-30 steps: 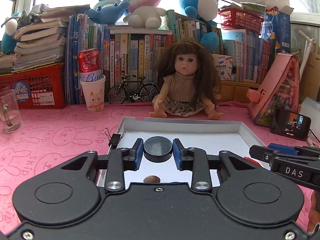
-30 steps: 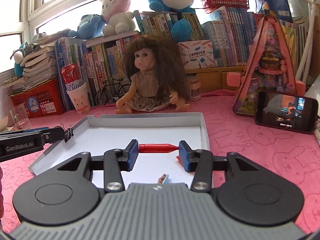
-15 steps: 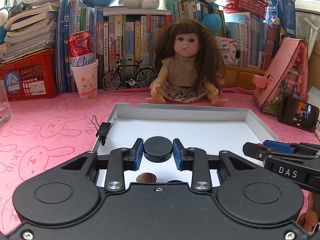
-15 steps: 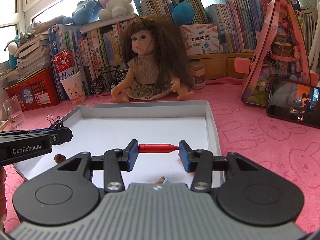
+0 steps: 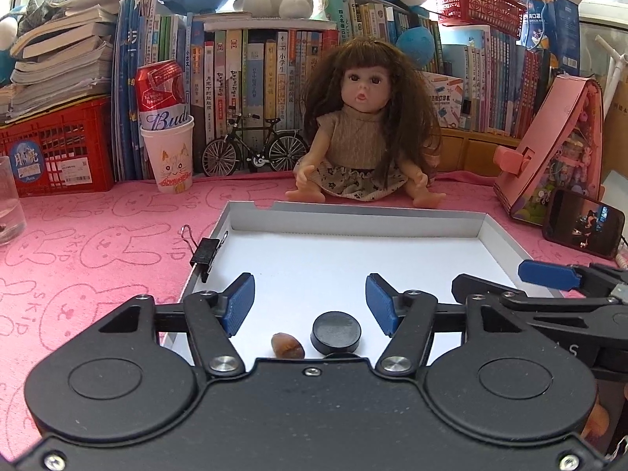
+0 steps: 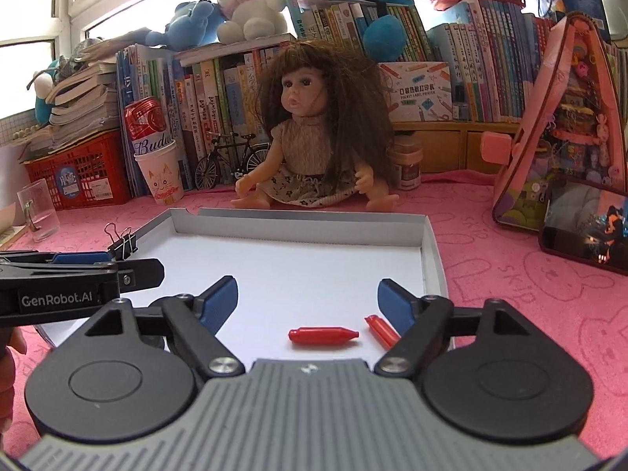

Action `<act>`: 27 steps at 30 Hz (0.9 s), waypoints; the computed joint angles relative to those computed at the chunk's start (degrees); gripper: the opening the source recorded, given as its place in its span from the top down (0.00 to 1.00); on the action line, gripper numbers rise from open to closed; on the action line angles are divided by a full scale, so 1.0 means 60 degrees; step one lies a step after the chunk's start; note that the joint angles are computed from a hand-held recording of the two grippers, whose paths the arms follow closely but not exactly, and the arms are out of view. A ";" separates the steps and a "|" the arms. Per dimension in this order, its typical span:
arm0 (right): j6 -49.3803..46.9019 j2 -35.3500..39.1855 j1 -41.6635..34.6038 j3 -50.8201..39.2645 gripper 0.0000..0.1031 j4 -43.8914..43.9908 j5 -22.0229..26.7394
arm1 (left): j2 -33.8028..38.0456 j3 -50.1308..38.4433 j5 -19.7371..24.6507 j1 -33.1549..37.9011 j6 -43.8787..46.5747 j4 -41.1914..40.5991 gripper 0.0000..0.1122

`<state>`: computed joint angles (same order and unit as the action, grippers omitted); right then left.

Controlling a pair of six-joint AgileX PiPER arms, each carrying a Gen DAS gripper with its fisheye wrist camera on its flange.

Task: Organize rigid objects
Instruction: 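Carry the black lid and red marker over the tray and open both tools, then withdraw both open tools from the tray back toward the cloth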

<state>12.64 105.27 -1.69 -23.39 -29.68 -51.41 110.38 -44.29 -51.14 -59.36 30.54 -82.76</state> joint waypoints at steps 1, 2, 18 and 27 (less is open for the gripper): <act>0.0031 -0.0001 -0.0020 -0.0064 0.14 -0.0178 0.0071 | -0.0014 0.0020 -0.0041 -0.0036 0.0035 -0.0035 0.45; 0.0293 0.0026 -0.0142 -0.0210 0.10 -0.0739 0.0236 | -0.0025 0.0028 -0.0079 -0.0068 0.0087 -0.0097 0.45; 0.0829 -0.0065 -0.0653 -0.0203 0.09 -0.1618 0.0098 | -0.0381 0.0392 -0.0531 -0.0537 -0.0010 -0.0369 0.41; 0.0935 -0.1218 -0.1362 0.0600 0.07 -0.2542 0.0137 | -0.0786 0.0787 -0.0923 -0.1416 -0.0139 -0.0790 0.39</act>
